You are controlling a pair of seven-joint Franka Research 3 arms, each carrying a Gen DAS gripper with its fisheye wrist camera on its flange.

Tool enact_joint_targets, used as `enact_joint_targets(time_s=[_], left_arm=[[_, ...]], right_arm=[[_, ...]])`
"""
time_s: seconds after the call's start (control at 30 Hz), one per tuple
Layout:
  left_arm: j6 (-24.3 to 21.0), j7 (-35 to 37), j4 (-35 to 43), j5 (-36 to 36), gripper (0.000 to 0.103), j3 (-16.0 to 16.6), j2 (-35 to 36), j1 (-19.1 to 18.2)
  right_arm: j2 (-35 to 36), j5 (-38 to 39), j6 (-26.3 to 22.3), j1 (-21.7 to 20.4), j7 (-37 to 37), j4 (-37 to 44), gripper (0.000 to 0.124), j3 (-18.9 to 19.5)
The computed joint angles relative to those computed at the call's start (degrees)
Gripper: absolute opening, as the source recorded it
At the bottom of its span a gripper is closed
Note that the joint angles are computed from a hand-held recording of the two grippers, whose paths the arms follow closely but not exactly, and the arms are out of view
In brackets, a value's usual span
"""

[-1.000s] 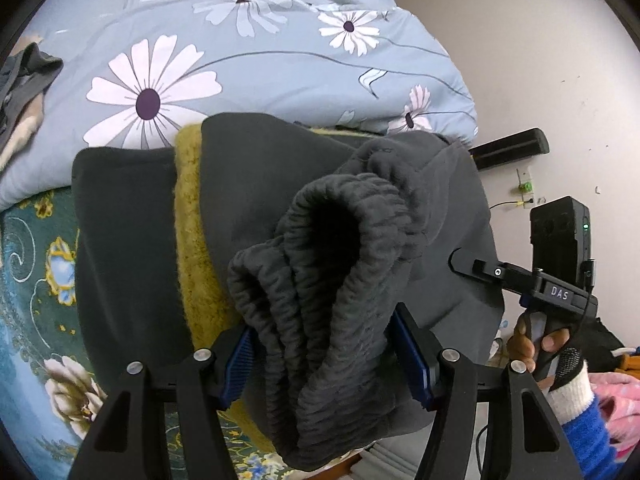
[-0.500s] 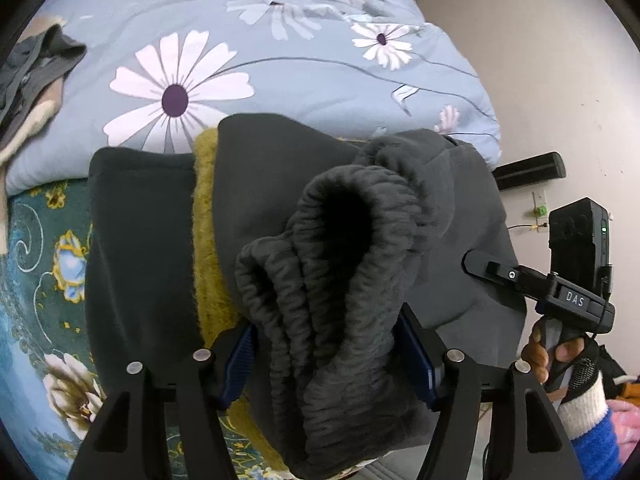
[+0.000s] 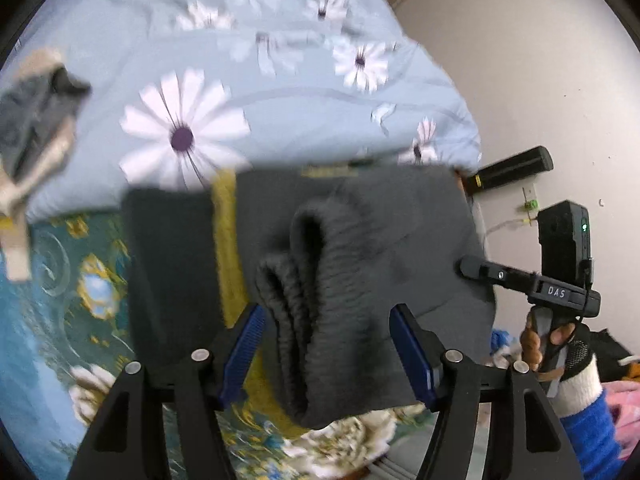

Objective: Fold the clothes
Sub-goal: 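Lower the folded sweatpants onto the yellow knit on the stack with both grippers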

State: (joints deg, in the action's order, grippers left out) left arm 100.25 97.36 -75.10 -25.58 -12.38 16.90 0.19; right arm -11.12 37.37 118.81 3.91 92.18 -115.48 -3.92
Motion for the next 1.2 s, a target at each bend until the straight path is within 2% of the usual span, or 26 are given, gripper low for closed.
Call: enact_joint_targets(time_s=[0.07, 0.17, 0.33, 0.43, 0.5, 0.57, 0.73, 0.93, 1.2], left_arm=[[1.8, 0.7, 0.4, -1.0, 0.069, -0.3, -0.7, 0.0], [3.9, 4.5, 2.0, -0.7, 0.069, -1.1, -0.8, -1.0], [8.9, 11.7, 0.1, 1.3, 0.069, -1.9, -1.7, -3.3], [10.1, 14.2, -1.8, 4.9, 0.069, -1.9, -1.8, -5.1], [10.1, 14.4, -2.6, 7.9, 0.069, -1.6, -1.6, -6.1], [10.1, 13.8, -2.8, 9.3, 0.069, -1.4, -0.9, -6.5], [12.0, 12.9, -3.7, 9.6, 0.069, -1.5, 0.9, -6.3], [12.4, 14.6, -3.8, 11.0, 0.07, -2.0, 1.6, -6.5], [11.5, 13.2, -3.3, 10.1, 0.071, -1.8, -0.5, -5.9]], right_arm=[[-1.8, -1.9, 1.5, -0.2, 0.8, -0.9, 0.06, 0.5], [-6.4, -4.8, 7.4, -0.2, 3.4, -4.2, 0.06, 1.8], [-13.7, -9.5, 17.9, 1.5, 9.6, -10.8, 0.061, 5.7], [-13.1, -11.6, 21.3, 3.4, 12.5, -12.0, 0.064, 7.3], [-13.1, -15.0, 22.5, 3.2, 15.8, -13.4, 0.064, 8.6], [-12.6, -16.9, 23.5, 3.2, 18.2, -14.2, 0.064, 8.6], [-11.2, -17.8, 25.0, 4.5, 18.3, -14.8, 0.064, 6.9], [-9.6, -19.5, 25.3, 4.6, 19.0, -14.7, 0.065, 6.8], [-10.4, -23.9, 21.1, 3.9, 22.8, -12.2, 0.067, 7.9]])
